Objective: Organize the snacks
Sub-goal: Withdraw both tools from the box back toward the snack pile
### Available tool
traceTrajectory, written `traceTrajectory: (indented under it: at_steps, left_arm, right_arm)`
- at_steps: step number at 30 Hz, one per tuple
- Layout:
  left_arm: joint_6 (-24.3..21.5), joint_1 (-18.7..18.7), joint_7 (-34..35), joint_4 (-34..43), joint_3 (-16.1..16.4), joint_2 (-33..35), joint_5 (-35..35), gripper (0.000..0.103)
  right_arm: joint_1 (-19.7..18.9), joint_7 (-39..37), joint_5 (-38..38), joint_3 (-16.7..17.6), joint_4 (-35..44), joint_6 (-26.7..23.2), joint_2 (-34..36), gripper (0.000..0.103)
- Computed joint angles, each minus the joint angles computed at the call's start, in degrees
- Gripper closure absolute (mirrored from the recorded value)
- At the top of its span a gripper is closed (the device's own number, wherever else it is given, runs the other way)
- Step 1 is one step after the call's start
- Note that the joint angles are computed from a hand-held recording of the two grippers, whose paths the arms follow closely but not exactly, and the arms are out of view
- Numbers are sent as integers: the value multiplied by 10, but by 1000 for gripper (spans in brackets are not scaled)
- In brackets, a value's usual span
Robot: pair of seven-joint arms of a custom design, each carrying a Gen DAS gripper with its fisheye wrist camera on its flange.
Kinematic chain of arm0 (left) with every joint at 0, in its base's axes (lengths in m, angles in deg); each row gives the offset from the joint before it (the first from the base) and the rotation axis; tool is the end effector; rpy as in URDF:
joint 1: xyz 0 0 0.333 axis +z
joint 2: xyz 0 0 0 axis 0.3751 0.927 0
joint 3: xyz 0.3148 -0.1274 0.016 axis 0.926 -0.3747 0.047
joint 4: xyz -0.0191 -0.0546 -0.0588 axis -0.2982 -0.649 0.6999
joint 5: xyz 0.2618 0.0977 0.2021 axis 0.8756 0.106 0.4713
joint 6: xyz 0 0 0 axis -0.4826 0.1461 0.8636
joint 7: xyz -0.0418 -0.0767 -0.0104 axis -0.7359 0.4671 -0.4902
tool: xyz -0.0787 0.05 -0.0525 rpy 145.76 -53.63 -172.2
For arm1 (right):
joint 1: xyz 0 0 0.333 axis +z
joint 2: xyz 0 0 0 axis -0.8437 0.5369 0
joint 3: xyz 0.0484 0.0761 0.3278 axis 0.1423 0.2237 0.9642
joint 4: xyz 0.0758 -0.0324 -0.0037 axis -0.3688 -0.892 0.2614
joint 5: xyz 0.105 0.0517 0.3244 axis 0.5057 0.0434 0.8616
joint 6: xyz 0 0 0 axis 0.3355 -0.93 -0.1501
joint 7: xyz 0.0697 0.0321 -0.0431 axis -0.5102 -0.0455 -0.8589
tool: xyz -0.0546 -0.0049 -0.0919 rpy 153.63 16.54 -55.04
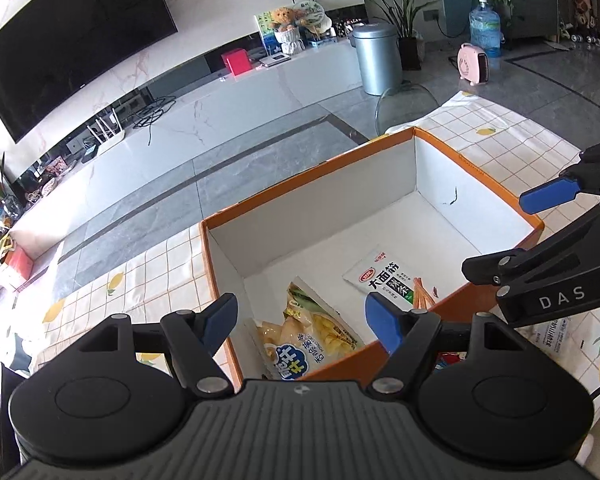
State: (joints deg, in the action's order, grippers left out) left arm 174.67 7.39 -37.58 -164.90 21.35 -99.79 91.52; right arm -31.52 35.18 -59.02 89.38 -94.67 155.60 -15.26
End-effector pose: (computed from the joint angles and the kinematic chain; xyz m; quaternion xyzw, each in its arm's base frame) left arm 0.3668 -0.3018 0.5492 -0.5724 0.7301 -0.1868 0.3232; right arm 0.4467 0.3213 0.5484 -0.7996 0.5100 -0.1581 0.2748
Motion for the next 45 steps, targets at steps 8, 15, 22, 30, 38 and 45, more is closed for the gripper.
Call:
traceTrajectory:
  at_steps: [8,15,22,30,38,45]
  left_arm:
    - [19,1,-82,-51,-38,-71,-5,17]
    - [7,7,-120,-78,-83,-113,-30,16]
    - [0,-3,-141,-106,-109,-129,-64,16]
    - [80,-22,-157,-174,-98,-153,-145,16]
    - [169,-10,-152,-225,-112,-156,-211,16]
    - [198,15,-141,-235,-125,-140,-244,16]
  right_arm:
    - [-7,92,-58,11,-145,103,-124,23]
    - [-51,213,-142,61,-236,126,-207,20]
    - [-121,341,-222,133,-307,152,-278,14]
    - [-116,408,-256,147,-357,140,-305,10]
    - [-118,433,-266,134,-395,177,-299,10]
    - [-106,411,-261,120,-387,191,-253,16]
